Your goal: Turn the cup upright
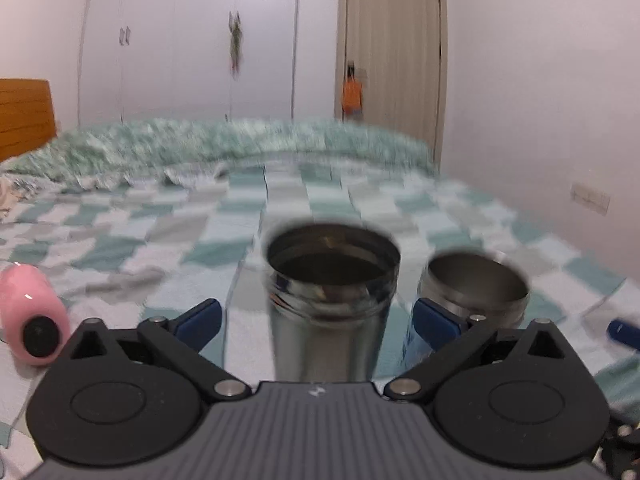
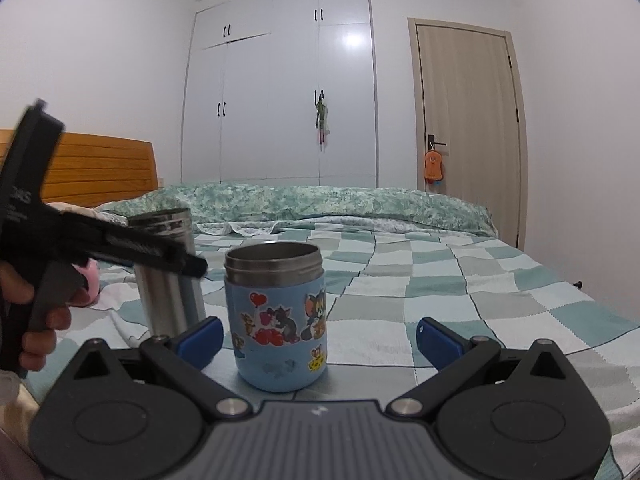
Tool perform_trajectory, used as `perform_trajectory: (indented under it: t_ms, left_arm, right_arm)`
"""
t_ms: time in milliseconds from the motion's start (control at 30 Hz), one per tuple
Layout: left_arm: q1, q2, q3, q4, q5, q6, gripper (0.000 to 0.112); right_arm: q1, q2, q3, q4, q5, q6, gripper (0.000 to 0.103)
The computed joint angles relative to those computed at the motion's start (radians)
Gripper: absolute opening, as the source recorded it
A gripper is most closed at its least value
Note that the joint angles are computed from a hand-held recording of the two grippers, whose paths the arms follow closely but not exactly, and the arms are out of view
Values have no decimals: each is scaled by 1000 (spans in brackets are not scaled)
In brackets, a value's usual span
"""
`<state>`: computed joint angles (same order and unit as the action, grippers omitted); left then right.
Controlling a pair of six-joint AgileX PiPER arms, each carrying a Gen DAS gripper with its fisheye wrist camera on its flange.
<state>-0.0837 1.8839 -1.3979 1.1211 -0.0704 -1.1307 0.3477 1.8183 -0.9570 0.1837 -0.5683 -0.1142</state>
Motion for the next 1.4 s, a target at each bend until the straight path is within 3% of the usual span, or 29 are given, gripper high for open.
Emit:
perform_trajectory:
  t_ms: [167, 367, 467, 533, 667, 833, 900, 1133, 1400]
  left_arm:
    - [90, -200, 188, -201, -135, 188, 103]
    - [222, -451, 448, -90, -259, 127, 103]
    - [262, -551, 601, -187, -284, 282, 103]
    - [277, -592, 708, -340, -321, 468, 103]
    - [258, -602, 884, -733, -434, 841, 103]
    - [206, -524, 1033, -1022, -711, 1126, 103]
    - [180, -488, 1050, -1086, -774, 1177, 103]
    - [195, -461, 1059, -1076, -816, 1157, 103]
    - [195, -447, 1068, -1076, -845, 1158, 103]
  right_arm:
    - [43, -58, 57, 48, -47, -54, 103]
    - [129, -130, 158, 124, -129, -111, 103]
    - [177, -149, 213, 174, -183, -136, 103]
    - [218, -157, 254, 229, -235, -158, 103]
    - [294, -164, 315, 328, -324, -213, 103]
    - [350, -166, 349, 410, -377, -252, 103]
    - [369, -161, 364, 431, -415, -256, 103]
    - [398, -138, 391, 441, -502, -255, 103]
    - [396, -130, 403, 429, -528, -231, 103]
